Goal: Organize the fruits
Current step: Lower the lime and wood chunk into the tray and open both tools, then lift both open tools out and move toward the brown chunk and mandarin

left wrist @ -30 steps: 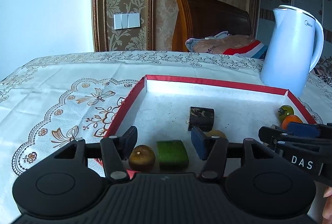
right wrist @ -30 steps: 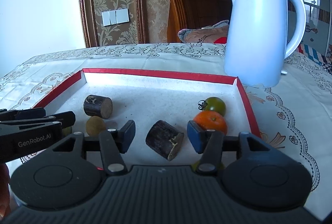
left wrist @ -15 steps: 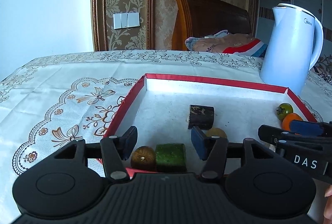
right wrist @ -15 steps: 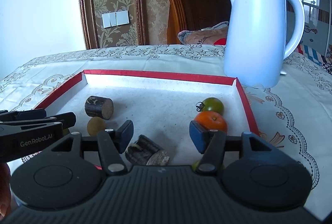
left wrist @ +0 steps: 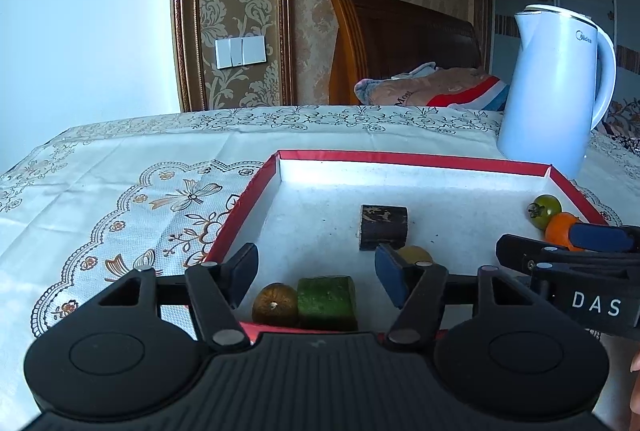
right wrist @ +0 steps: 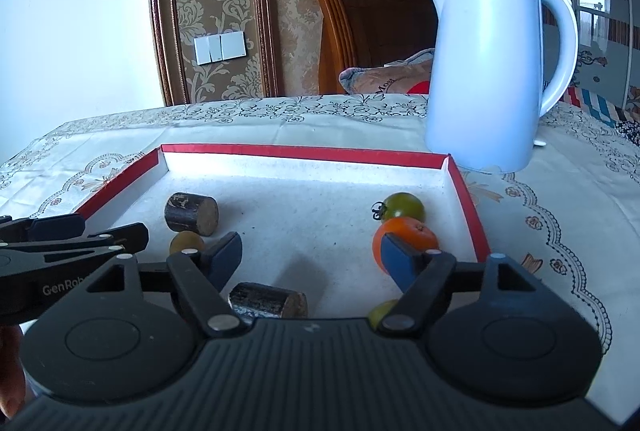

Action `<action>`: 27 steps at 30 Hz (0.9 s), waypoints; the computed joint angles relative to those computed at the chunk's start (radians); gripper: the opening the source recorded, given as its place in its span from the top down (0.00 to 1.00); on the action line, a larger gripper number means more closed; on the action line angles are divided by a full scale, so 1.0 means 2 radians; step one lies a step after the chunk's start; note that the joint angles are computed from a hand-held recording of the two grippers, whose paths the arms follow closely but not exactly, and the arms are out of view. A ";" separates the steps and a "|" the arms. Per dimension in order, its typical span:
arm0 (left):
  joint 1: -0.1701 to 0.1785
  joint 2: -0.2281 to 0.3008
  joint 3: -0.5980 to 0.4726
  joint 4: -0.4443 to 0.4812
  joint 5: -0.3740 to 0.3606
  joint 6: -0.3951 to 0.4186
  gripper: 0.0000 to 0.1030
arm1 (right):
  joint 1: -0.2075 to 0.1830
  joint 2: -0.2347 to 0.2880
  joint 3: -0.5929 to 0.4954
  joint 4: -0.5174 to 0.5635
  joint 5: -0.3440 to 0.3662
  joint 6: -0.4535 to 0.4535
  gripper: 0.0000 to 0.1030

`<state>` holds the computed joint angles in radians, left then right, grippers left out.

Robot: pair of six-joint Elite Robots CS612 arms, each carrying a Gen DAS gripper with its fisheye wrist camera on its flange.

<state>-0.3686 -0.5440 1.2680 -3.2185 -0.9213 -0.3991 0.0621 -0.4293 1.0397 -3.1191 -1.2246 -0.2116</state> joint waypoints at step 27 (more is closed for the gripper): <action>-0.004 -0.010 0.026 -0.029 -0.003 0.006 0.37 | -0.008 -0.011 0.025 -0.016 0.017 0.015 0.16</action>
<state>-0.3761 -0.5644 1.3197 -3.2756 -0.9277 -0.3873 0.0468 -0.4515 1.0899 -3.1506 -1.1910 -0.1811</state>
